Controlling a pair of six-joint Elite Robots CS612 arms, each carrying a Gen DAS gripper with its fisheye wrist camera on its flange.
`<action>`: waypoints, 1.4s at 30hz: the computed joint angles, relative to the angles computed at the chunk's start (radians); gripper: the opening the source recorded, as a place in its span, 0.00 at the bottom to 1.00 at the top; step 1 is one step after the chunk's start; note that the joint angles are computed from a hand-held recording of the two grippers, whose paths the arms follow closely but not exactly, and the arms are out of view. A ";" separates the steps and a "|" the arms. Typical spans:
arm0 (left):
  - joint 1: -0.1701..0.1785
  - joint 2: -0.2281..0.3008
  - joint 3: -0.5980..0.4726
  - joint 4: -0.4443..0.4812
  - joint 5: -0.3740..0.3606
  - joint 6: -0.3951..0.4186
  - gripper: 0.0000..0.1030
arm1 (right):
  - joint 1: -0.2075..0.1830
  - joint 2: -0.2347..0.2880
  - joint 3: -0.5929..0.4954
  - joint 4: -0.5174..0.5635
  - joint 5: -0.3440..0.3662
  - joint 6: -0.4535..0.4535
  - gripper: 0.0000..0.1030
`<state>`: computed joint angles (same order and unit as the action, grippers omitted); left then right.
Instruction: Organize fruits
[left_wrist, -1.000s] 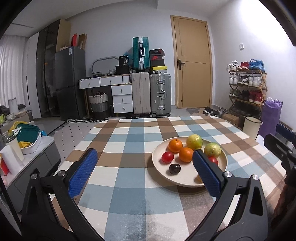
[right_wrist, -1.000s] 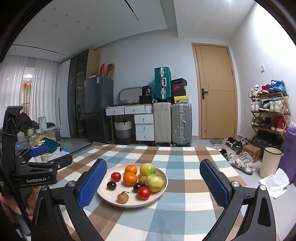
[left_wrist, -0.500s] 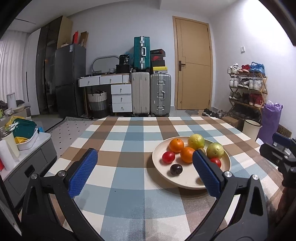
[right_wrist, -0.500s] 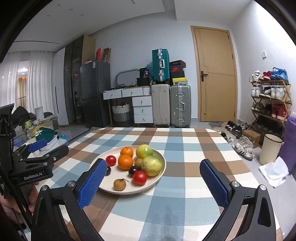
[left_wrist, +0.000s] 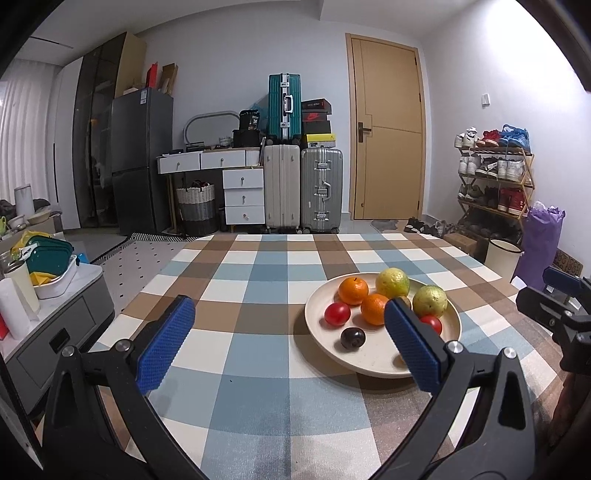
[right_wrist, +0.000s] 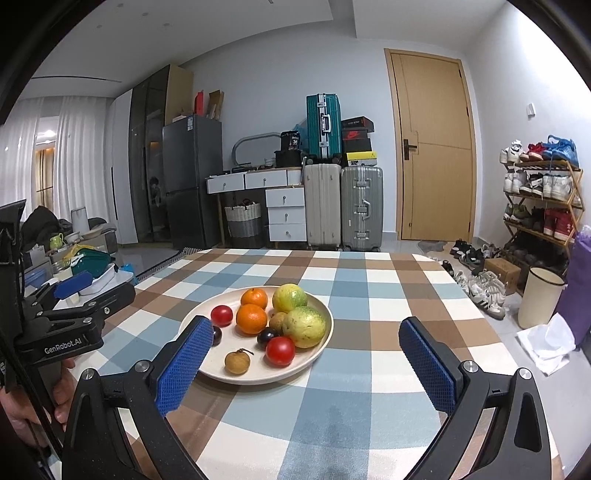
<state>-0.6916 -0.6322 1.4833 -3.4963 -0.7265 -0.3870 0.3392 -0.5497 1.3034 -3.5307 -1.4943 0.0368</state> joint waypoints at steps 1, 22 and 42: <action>0.000 0.000 -0.001 0.000 0.000 0.000 0.99 | -0.001 0.000 -0.001 0.004 -0.001 0.005 1.00; 0.001 0.001 -0.002 0.015 0.014 -0.021 0.99 | 0.002 0.002 -0.003 -0.004 -0.008 0.007 1.00; -0.001 0.007 -0.003 -0.001 0.006 -0.002 0.99 | 0.003 0.002 -0.001 -0.007 -0.009 0.007 1.00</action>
